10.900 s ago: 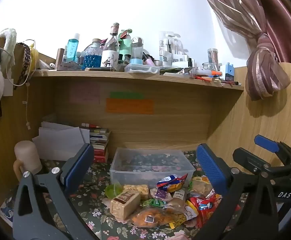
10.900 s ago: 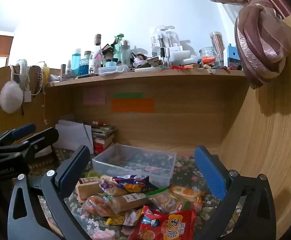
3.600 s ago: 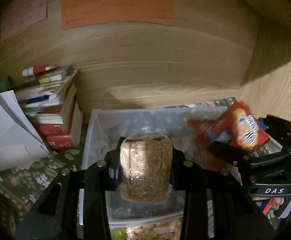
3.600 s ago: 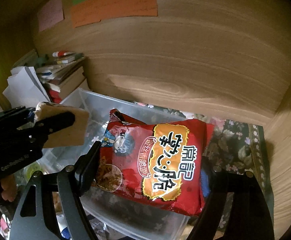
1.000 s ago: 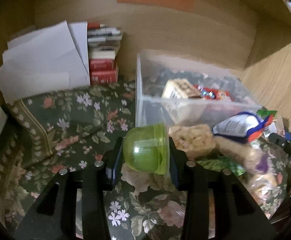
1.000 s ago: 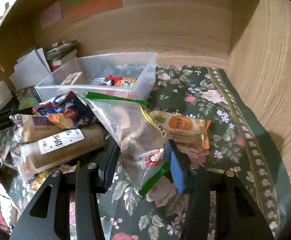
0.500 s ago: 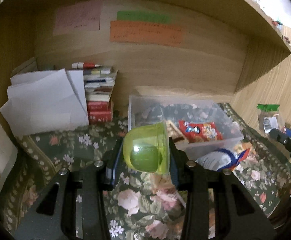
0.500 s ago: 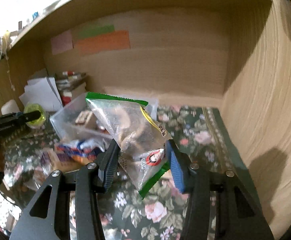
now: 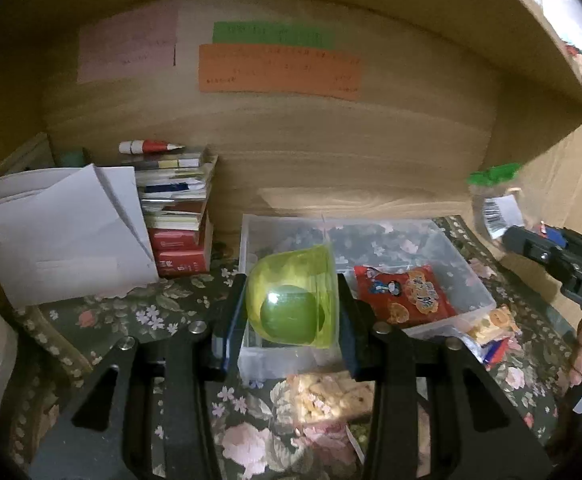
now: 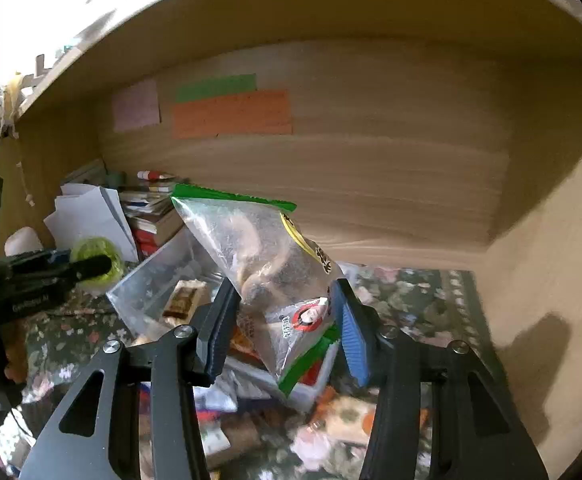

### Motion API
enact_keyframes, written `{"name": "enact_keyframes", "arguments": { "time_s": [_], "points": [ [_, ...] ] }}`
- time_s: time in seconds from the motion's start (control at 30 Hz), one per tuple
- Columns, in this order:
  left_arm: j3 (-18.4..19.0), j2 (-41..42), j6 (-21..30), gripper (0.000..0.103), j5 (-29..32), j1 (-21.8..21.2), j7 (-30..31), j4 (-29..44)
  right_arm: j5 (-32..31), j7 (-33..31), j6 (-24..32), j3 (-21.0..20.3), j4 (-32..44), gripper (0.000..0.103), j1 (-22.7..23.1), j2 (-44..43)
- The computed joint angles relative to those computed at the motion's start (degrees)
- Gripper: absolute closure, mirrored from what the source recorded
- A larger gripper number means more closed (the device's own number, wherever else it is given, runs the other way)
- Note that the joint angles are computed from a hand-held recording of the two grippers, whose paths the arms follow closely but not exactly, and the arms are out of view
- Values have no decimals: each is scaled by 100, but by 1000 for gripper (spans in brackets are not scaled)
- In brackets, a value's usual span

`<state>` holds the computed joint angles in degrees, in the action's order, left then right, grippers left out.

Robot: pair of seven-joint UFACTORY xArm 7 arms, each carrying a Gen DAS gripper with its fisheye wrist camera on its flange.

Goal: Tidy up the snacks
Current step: 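Place the cup jelly into the box with left tool while right drops cookie bag in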

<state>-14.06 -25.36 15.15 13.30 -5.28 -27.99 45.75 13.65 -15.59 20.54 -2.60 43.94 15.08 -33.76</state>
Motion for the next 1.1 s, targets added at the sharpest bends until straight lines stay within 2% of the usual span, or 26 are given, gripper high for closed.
{"name": "enact_keyframes", "arguments": {
  "time_s": [0.2,0.47,0.7,0.87,1.0,1.1],
  "points": [
    [84,503,71,63,-17,-42,68,288,204,-184,283,-46,475,58,231,695],
    [206,903,110,63,77,-163,66,497,173,-365,780,241,872,58,50,1291],
    [298,1082,230,63,41,-309,115,591,396,-626,1124,280,1133,58,-31,1550],
    [176,937,137,61,373,-192,-161,523,476,-669,1166,322,1118,58,-90,1473],
    [188,736,159,55,317,-236,-143,431,592,-682,1146,306,1003,47,-96,1297],
    [183,546,161,47,248,-249,-127,329,540,-617,1030,307,824,44,-136,1045]
  ]
}}
